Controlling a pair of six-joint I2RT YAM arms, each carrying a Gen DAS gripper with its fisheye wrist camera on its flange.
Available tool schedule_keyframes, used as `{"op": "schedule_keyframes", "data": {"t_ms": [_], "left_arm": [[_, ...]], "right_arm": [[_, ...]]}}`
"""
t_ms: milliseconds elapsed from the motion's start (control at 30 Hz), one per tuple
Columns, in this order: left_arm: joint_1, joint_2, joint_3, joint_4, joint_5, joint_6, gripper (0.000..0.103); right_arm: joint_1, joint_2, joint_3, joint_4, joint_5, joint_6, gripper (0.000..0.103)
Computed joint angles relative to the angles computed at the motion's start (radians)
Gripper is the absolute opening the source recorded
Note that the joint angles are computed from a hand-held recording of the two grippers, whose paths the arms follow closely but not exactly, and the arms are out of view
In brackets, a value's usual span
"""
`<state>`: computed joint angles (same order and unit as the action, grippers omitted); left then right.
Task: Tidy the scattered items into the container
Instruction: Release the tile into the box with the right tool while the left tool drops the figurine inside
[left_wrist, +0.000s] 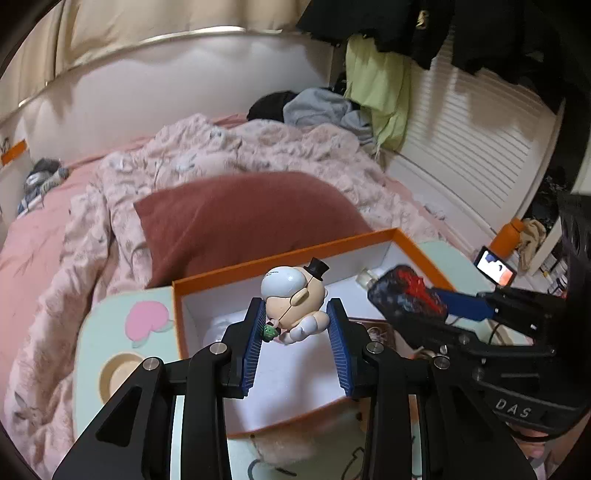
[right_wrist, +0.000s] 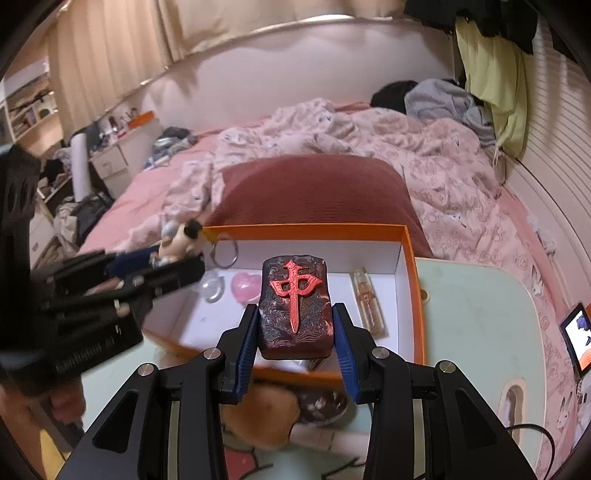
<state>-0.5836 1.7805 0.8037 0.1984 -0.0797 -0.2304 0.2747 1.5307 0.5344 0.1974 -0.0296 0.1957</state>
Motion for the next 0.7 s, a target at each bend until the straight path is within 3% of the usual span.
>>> {"op": "schedule_keyframes", "data": {"t_ms": [133,200,233,333,700], "left_arm": [[0.013,0.037,0.012,0.018,0.001,-0.034,0.036],[0.009,0.033,0.013,0.004,-0.025,-0.047,0.037],[0.006,0.027,0.006,0.008,-0.038,-0.045,0.041],[-0.011,-0.014,-0.035,0.03,-0.077,-0.021,0.058],[-0.093,-0.238,-0.233,0.076,-0.109,-0.071,0.058]], "right_arm": [[0.001,0.081,0.047,0.02,0.053,-0.005,0.04],[-0.008,0.092,0.045,0.039,0.052,-0.009,0.05],[-0.012,0.093,0.038,0.055,0.059,-0.008,0.056],[-0.016,0.061,-0.005,0.094,0.073,-0.004,0.057],[0.103,-0.298,-0.208,0.051,0.189,0.003,0.057]]}}
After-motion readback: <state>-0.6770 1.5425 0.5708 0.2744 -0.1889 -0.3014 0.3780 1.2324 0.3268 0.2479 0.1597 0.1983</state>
